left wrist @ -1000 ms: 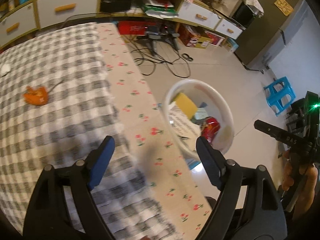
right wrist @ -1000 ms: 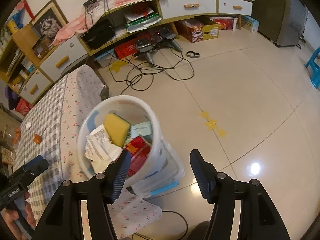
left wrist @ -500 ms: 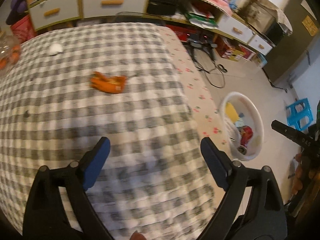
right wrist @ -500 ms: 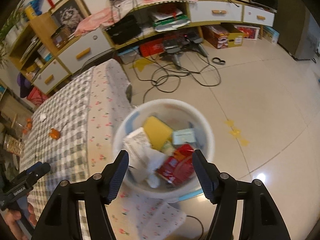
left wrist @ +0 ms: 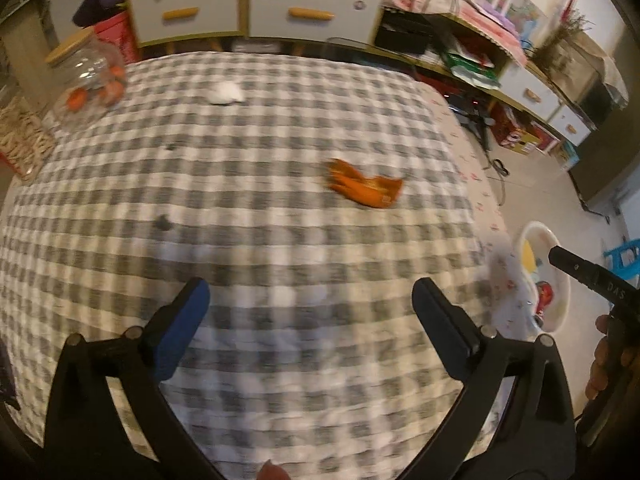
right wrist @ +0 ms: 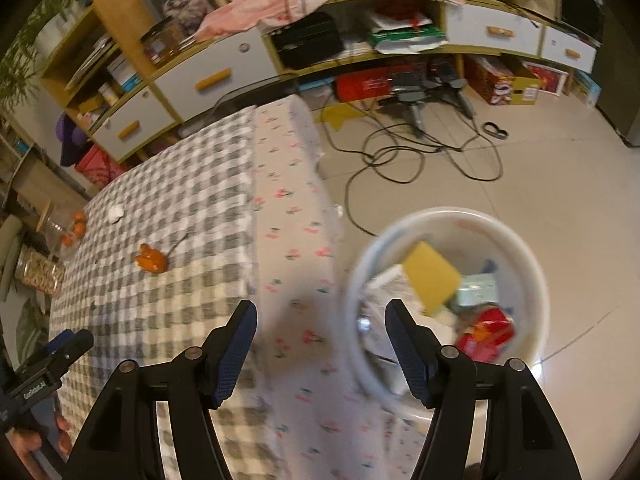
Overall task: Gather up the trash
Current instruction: 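Move both tools back over the orange toy and white tissue on the bed, then grasp the orange toy with the right tool while the left tool grasps the white tissue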
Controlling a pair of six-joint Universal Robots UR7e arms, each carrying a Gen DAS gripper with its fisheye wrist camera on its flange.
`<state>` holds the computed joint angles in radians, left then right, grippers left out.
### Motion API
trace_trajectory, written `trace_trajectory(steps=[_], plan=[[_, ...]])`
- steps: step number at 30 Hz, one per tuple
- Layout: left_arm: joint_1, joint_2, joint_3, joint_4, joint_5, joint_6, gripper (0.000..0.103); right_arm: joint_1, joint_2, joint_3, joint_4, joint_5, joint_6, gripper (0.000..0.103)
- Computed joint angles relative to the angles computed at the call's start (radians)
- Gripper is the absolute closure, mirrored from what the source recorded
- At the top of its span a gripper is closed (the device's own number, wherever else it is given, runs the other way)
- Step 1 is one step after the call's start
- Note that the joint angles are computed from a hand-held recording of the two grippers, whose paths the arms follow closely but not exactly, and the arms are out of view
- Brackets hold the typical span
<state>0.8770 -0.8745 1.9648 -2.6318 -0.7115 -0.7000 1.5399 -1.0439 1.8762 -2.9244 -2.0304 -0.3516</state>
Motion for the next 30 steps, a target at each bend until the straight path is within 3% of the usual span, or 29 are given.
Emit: trace_trajectory(steps=[13, 22, 25, 27, 30], plan=[[0.066, -0.08, 0.024, 0.069, 0.021, -0.054, 0.001, 0.066, 0.187, -0.102, 0.008, 0.02, -0.008, 0.035], [0.094, -0.082, 0.026, 0.018, 0.044, -0.039, 0.001, 0.104, 0.319, -0.177, 0.001, 0.073, -0.087, 0.037], [0.109, -0.075, 0.01, 0.034, 0.037, -0.04, 0.001, 0.111, 0.354, -0.198, -0.012, 0.072, -0.126, 0.046], [0.115, -0.071, 0.003, 0.047, 0.038, -0.045, 0.001, 0.112, 0.374, -0.215, -0.01, 0.079, -0.15, 0.062], [0.12, -0.069, 0.003, 0.047, 0.056, -0.054, 0.001, 0.116, 0.398, -0.229, -0.025, 0.08, -0.201, 0.075]])
